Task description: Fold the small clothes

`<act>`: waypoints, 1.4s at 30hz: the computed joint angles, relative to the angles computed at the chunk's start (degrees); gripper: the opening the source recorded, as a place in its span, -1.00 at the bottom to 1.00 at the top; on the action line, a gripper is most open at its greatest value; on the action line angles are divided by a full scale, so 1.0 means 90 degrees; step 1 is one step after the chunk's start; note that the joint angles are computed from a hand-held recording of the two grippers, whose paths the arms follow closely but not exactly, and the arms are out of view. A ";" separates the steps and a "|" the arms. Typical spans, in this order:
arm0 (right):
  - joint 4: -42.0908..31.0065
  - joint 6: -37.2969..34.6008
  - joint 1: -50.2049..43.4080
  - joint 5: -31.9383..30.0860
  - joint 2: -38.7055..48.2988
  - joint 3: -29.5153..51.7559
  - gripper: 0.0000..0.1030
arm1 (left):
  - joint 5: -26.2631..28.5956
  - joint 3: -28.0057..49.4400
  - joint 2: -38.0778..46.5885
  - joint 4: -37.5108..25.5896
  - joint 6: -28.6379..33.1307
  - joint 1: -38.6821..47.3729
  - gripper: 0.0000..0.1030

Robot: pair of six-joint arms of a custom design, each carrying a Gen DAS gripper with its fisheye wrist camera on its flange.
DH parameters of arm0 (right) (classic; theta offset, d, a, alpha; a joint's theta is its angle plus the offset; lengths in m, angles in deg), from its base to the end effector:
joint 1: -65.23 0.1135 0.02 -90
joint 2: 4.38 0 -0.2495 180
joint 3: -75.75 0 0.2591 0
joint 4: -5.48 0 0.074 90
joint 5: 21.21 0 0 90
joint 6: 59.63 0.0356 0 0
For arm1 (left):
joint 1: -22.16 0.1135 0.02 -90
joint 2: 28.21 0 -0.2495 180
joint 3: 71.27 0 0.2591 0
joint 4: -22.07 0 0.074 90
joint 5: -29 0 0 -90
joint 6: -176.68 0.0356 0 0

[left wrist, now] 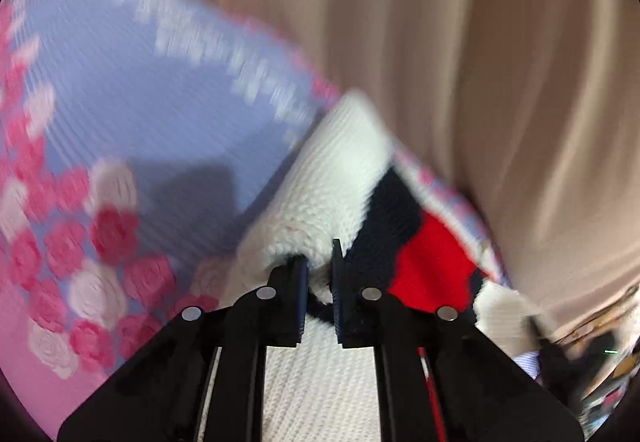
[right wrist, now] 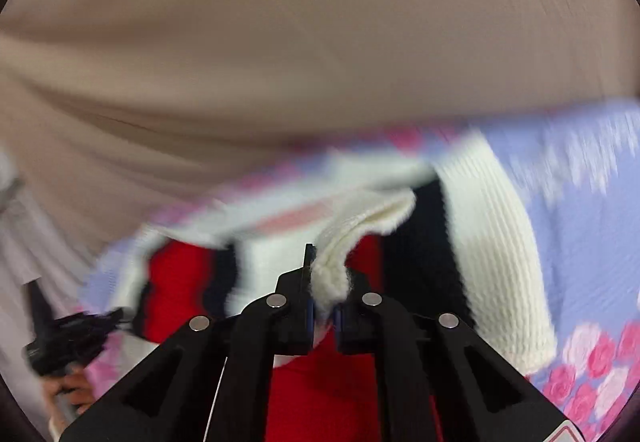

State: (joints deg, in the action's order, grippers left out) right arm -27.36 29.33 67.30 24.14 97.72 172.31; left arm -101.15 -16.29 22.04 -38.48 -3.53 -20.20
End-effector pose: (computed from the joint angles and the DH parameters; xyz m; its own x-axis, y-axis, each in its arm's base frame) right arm 0.4069 0.0397 0.2708 -0.6099 -0.0350 -0.7917 -0.5874 0.6905 0.4220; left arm 0.1452 -0.1013 0.2430 -0.2451 -0.8109 -0.5314 -0.6122 0.5544 -0.5637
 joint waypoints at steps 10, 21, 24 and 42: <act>-0.0711 -0.0122 -0.0446 0.0910 0.0799 0.0347 -0.89 | 0.0375 -0.0114 0.0856 0.0086 -0.0058 0.0073 -0.83; -0.0469 -0.0519 -0.0310 0.2782 0.0015 -0.0421 -0.56 | -0.0239 0.0336 0.1608 -0.0544 -0.0623 -0.0601 -0.82; -0.0765 -0.0620 0.0075 0.1935 -0.0400 -0.0476 -0.36 | -0.0479 0.0264 0.1873 -0.0382 -0.0645 -0.0715 -0.80; -0.3522 -0.1182 0.3836 0.3032 0.4627 0.6041 -0.41 | -0.0883 0.0216 0.2102 -0.0514 -0.1198 -0.1227 -0.78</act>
